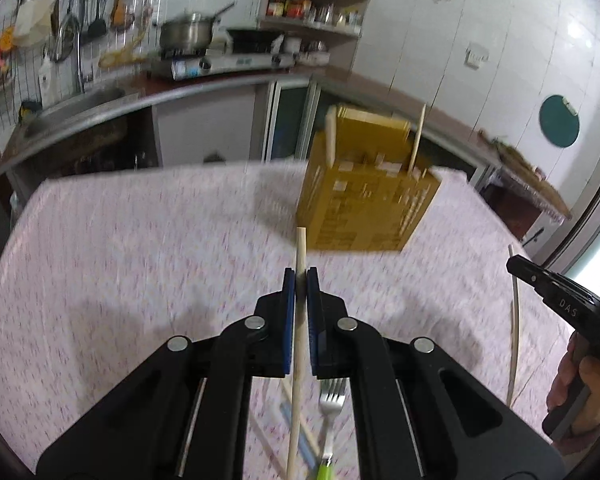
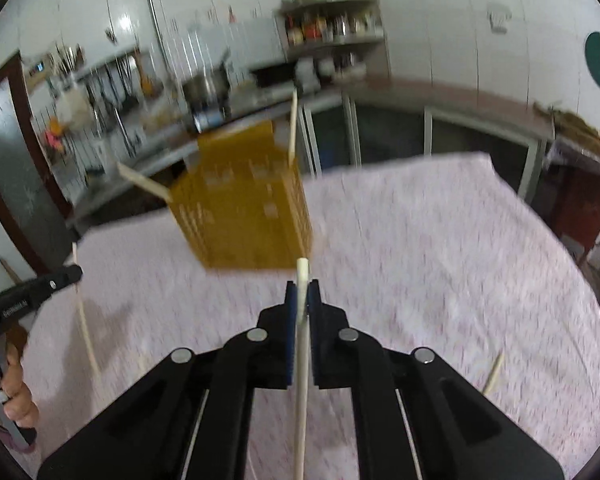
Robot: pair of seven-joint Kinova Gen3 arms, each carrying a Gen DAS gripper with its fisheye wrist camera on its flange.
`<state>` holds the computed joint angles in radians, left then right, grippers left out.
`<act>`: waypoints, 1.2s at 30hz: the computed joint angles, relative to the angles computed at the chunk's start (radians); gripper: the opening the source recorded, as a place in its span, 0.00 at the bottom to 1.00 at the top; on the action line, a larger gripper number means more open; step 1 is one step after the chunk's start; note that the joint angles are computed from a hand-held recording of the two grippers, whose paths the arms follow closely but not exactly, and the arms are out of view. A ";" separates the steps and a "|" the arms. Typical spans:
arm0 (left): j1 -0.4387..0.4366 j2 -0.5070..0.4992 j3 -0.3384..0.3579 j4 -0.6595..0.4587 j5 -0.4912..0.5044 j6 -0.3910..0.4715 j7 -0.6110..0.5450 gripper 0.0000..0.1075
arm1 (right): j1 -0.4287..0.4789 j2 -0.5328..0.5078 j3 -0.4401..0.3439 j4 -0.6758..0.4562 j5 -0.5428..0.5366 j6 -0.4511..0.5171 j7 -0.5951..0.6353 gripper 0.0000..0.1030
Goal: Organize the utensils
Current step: 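Lift both held chopsticks and lower them upright into the yellow holder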
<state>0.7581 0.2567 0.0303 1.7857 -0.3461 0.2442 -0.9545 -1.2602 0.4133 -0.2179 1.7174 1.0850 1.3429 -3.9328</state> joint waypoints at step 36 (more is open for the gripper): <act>0.143 0.215 -0.171 -0.522 -0.068 -0.006 0.028 0.04 | 0.146 0.095 0.146 -0.134 0.600 0.236 0.067 0.06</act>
